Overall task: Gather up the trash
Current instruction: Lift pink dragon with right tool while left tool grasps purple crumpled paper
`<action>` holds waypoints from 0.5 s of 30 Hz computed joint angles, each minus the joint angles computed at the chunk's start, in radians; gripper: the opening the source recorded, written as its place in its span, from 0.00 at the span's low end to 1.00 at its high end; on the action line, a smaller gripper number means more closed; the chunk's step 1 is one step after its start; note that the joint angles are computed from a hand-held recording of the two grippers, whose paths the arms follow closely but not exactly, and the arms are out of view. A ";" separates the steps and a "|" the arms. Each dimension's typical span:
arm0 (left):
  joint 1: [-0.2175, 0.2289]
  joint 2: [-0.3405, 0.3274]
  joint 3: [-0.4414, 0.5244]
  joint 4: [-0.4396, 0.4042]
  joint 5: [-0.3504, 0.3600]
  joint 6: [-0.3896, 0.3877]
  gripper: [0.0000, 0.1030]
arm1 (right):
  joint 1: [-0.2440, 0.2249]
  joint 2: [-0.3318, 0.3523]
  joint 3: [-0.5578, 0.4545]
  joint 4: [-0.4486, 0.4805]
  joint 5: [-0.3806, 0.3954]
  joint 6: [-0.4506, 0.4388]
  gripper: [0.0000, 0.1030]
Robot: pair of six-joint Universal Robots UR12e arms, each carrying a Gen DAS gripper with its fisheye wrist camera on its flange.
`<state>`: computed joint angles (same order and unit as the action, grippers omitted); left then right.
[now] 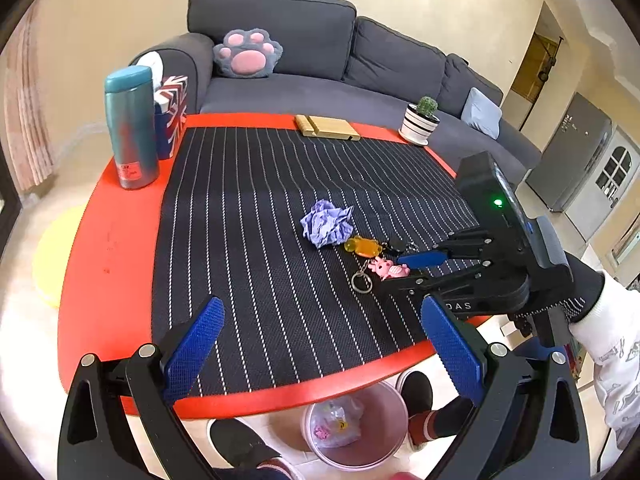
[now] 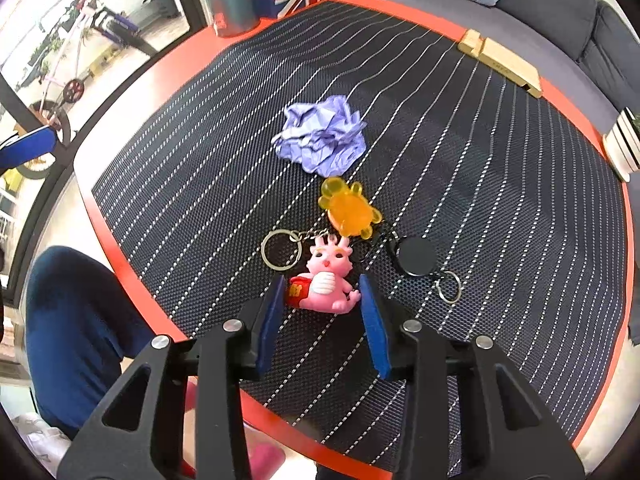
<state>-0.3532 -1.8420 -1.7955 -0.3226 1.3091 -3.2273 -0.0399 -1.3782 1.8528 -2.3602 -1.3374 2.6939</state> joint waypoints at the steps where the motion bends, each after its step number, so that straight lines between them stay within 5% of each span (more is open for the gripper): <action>1: -0.002 -0.004 0.008 -0.003 0.002 0.005 0.92 | -0.003 -0.003 0.003 -0.006 0.007 0.003 0.37; 15: -0.019 -0.086 0.160 -0.117 -0.004 0.040 0.92 | -0.068 -0.057 0.038 -0.058 0.093 0.057 0.36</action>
<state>-0.3718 -1.9279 -1.6356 -0.4391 1.3052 -3.1872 -0.1075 -1.4351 1.8905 -2.4186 -1.2447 2.7510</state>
